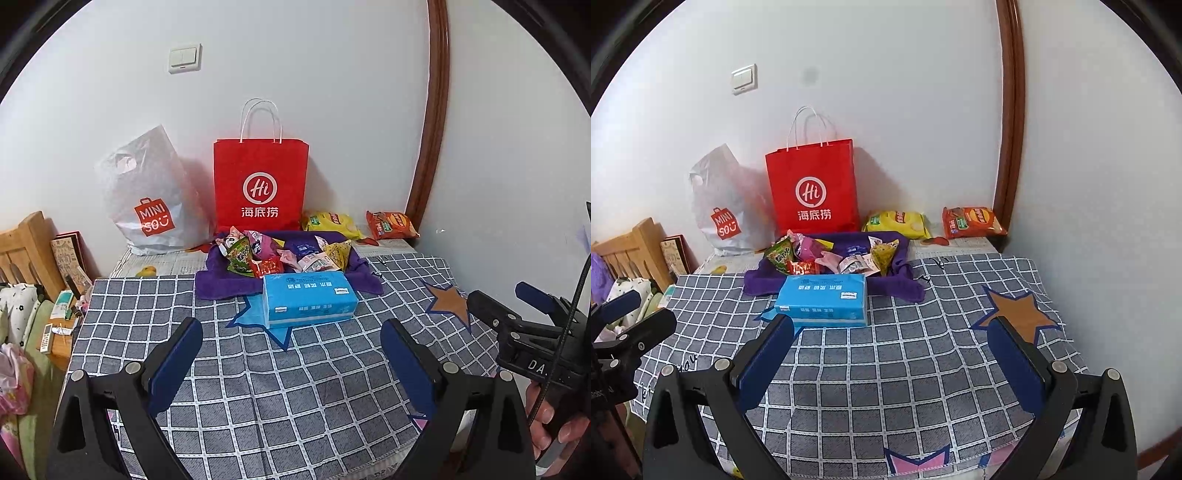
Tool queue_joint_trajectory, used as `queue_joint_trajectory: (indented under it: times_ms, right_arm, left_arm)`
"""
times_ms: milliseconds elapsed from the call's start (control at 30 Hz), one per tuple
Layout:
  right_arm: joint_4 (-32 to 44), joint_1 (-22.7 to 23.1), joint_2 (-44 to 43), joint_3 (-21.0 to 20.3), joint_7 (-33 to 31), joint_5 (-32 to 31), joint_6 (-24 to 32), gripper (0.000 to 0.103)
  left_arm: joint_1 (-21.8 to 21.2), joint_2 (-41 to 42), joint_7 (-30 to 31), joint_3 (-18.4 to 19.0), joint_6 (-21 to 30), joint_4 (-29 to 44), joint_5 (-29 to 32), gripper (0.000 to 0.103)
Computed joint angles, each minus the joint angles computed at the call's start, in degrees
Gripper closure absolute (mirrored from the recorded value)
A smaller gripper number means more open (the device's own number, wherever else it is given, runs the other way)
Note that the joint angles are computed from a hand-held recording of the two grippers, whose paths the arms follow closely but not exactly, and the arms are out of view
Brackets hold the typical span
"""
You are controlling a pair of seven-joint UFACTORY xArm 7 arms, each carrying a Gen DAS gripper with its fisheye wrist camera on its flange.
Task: Organize snacks
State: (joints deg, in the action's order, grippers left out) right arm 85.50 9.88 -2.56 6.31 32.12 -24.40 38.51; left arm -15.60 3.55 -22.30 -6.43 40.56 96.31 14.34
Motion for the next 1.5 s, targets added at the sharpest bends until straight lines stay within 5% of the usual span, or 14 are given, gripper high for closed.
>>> queue_joint_trajectory:
  times_ms: [1500]
  right_arm:
    - [-1.1, -0.1, -1.0, 0.4, -0.8, 0.3, -0.8, 0.000]
  left_arm:
    - [0.1, -0.6, -0.1, -0.1, -0.1, -0.7, 0.2, 0.006]
